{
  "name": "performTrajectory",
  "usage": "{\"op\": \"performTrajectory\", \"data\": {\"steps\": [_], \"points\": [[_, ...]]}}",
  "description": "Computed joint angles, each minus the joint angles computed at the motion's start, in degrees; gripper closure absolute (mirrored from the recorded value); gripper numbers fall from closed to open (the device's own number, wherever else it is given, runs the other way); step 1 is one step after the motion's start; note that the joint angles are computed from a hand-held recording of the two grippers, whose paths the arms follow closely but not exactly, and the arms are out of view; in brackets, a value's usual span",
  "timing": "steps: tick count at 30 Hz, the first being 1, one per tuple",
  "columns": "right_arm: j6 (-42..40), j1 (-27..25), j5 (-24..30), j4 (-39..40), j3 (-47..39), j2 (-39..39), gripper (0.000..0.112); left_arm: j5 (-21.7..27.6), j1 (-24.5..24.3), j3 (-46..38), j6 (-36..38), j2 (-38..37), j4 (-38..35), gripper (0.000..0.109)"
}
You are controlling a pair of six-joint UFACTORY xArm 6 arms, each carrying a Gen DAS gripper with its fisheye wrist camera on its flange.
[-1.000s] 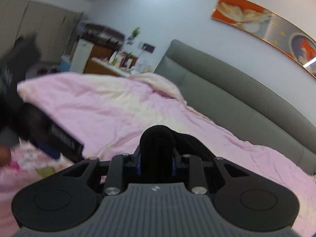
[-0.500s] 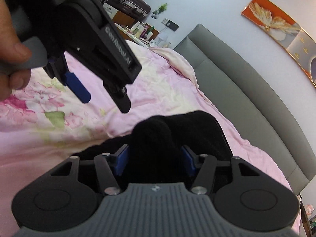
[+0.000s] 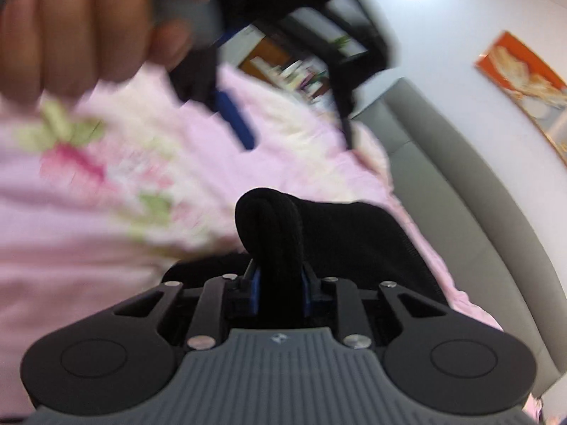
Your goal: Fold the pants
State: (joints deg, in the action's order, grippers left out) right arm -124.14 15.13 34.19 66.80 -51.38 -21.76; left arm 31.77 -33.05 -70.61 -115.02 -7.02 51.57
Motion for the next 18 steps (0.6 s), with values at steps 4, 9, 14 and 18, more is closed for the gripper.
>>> {"op": "performTrajectory", "data": {"steps": [4,9,14,18], "points": [[-2.87,-0.08,0.52,2.47,0.99,-0.21,0.092,3.60,-0.95,-3.39,15.91,5.45,-13.81,0.017],[-5.35,-2.92,5.13,-0.64,0.90,-1.00,0.075,-8.64,0.82,-0.40,13.33,7.38,-12.30,0.061],[-4.45,-8.76,11.40,-2.01,0.34,-2.60,0.076,-5.56,-0.30,-2.63,16.84,7.69,-11.73,0.071],[6.90,-13.68,17.61,-5.53,-5.89,0.51,0.075,-10.66,1.07,0.73,9.49,5.78,-9.82,0.072]]}}
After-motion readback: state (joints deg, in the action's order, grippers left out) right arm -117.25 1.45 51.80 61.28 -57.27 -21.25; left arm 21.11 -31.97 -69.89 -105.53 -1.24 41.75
